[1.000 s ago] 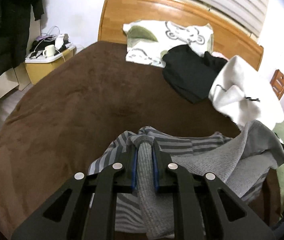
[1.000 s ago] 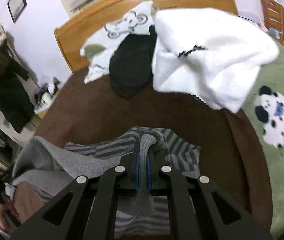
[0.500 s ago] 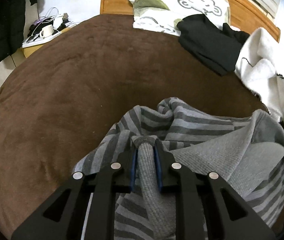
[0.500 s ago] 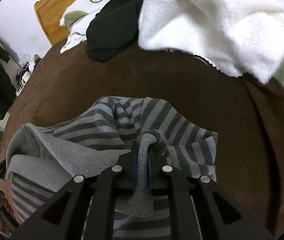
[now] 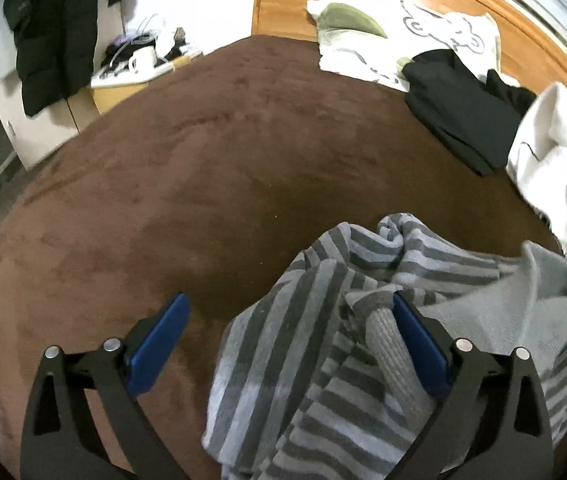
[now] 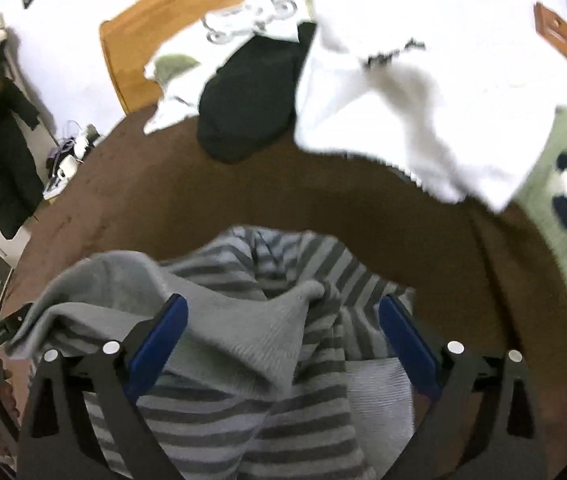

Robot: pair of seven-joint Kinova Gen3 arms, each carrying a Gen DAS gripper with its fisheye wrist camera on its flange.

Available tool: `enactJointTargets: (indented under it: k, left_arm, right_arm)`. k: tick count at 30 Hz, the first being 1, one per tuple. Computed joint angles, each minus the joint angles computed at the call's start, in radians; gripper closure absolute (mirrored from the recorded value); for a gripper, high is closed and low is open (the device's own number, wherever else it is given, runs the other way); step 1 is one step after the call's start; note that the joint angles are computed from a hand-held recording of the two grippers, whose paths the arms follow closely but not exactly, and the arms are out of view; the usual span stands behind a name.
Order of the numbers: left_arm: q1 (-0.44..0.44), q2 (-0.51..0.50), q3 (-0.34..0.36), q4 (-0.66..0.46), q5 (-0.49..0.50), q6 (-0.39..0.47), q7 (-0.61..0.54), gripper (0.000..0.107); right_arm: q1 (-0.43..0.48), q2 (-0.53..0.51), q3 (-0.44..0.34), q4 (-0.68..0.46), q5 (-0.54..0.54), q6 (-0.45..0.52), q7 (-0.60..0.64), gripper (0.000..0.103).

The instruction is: Fold large clothes

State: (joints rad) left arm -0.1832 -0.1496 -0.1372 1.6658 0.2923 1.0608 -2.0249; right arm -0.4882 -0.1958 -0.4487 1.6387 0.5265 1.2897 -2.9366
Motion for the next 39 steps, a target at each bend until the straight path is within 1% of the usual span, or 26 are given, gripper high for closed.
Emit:
enactJointTargets:
  k: [2, 6, 7, 10, 13, 16, 18, 21, 24, 25, 29, 30, 31, 32, 35, 37, 39]
  left_arm:
    - [0.007, -0.031, 0.015, -0.004, -0.036, -0.001, 0.004, 0.011]
    - [0.027, -0.071, 0.013, -0.031, -0.057, 0.026, 0.003, 0.011]
    - [0.034, -0.085, 0.013, -0.040, -0.064, 0.038, 0.000, 0.011]
    - [0.052, -0.109, 0.009, -0.058, -0.074, 0.066, -0.006, 0.011]
    - [0.067, -0.123, 0.000, -0.077, -0.074, 0.111, -0.009, 0.011]
    - [0.079, -0.124, -0.017, -0.093, -0.059, 0.176, -0.017, 0.011]
    - [0.083, -0.131, -0.027, -0.091, -0.043, 0.216, -0.020, 0.011]
    - [0.089, -0.144, -0.042, -0.060, -0.006, 0.238, -0.031, 0.011]
    - [0.097, -0.147, -0.013, -0.015, -0.004, 0.213, -0.018, 0.011]
    - [0.102, -0.141, 0.007, 0.001, -0.009, 0.196, -0.010, 0.011]
    - [0.126, -0.097, 0.079, 0.037, -0.055, 0.116, 0.033, 0.011]
    - [0.139, -0.086, 0.081, 0.040, -0.064, 0.103, 0.043, 0.011]
    - [0.133, -0.065, 0.097, 0.040, -0.072, 0.094, 0.052, 0.011]
    - [0.134, -0.042, 0.094, 0.038, -0.064, 0.092, 0.049, 0.010]
    - [0.128, 0.009, 0.047, 0.026, 0.015, 0.110, 0.003, 0.010]
    - [0.112, 0.036, 0.036, 0.028, 0.053, 0.111, -0.032, 0.010]
    - [0.102, 0.044, 0.049, 0.041, 0.056, 0.083, -0.044, 0.010]
  right_arm:
    - [-0.005, -0.004, -0.007, -0.019, -0.002, 0.024, 0.014, 0.008]
    - [-0.026, 0.000, -0.051, -0.065, 0.021, 0.096, 0.045, 0.008]
    - [-0.038, 0.008, -0.071, -0.084, 0.036, 0.127, 0.056, 0.007]
    - [-0.078, 0.028, -0.103, -0.118, 0.067, 0.179, 0.066, 0.006]
    - [-0.118, 0.033, -0.093, -0.120, 0.059, 0.163, 0.067, 0.006]
    - [-0.144, 0.059, -0.089, -0.118, 0.057, 0.167, 0.045, 0.006]
    - [-0.164, 0.082, -0.080, -0.113, 0.061, 0.174, 0.024, 0.006]
    - [-0.197, 0.114, -0.052, -0.104, 0.068, 0.175, -0.006, 0.006]
    - [-0.209, 0.121, 0.001, -0.088, 0.040, 0.124, -0.018, 0.006]
    - [-0.207, 0.130, 0.016, -0.085, 0.038, 0.110, -0.021, 0.006]
    - [-0.208, 0.168, 0.064, -0.084, 0.029, 0.099, -0.006, 0.006]
    - [-0.209, 0.176, 0.074, -0.081, 0.026, 0.097, -0.006, 0.006]
    - [-0.206, 0.187, 0.088, -0.076, 0.018, 0.093, -0.001, 0.006]
    - [-0.204, 0.193, 0.100, -0.069, 0.010, 0.087, 0.001, 0.006]
    - [-0.190, 0.201, 0.132, -0.036, -0.018, 0.048, 0.006, 0.006]
    - [-0.179, 0.204, 0.146, -0.017, -0.027, 0.017, 0.012, 0.005]
    - [-0.177, 0.212, 0.151, -0.013, -0.021, 0.012, 0.017, 0.005]
